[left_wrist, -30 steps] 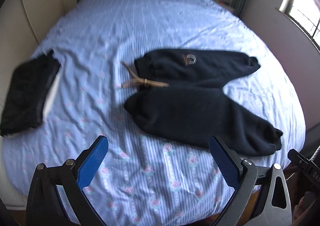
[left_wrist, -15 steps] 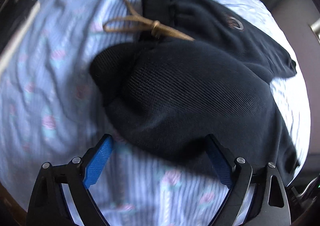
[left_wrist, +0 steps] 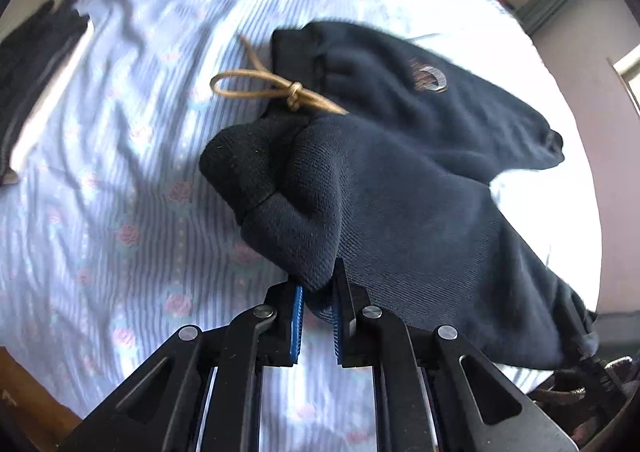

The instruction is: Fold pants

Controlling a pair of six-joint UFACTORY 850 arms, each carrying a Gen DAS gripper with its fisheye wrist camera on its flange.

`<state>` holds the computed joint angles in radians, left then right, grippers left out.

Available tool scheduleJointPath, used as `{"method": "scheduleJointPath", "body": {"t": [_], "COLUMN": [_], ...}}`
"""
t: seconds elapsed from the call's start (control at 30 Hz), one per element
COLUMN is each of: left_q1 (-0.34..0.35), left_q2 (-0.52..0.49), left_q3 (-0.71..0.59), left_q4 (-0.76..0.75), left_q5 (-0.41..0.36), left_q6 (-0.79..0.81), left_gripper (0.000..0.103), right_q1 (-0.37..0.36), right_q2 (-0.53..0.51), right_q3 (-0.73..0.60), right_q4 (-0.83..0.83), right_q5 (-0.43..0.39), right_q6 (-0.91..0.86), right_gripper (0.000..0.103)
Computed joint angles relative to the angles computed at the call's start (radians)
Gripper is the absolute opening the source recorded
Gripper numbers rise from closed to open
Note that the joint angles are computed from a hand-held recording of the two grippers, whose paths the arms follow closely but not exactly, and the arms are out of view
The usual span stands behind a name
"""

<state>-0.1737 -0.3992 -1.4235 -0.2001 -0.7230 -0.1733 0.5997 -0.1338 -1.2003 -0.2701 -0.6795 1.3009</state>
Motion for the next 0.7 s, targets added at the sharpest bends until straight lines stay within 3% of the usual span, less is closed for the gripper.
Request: {"method": "scheduleJointPath", "body": {"t": [0.13,0.33,0.43,0.7], "left_q1": [-0.017,-0.048,-0.054,-0.06], "left_q2": [0.054,0.015,-0.009,-0.291], "left_q3": [0.015,-0.091,-0.14,-0.573], "left_q4": [0.004,0.079,0.116,0.173], "left_q5": [-0.049,-0.152,-0.14,-0.237], "left_q6": [-0.06,-0.202,-0.264,-0.397], "left_gripper": [0.013,0.012,0.012,0.012], "right_q1": [-0.012,-0.079,-0.112,-0.201], "right_q2": [0.059,0.095,0.056,-0.139], "right_q3": [-0.032,-0.073,-0.137,-0.375], "right_q4": [0.046,0.183,0.194,0.183], "right_q5": [-0.044,-0.046,-0.04,-0.035], "right_q6": [-0.105,-0.279,-0.322,-0.336], "right_gripper": [0.015,0.015,0.015,0.015]}}
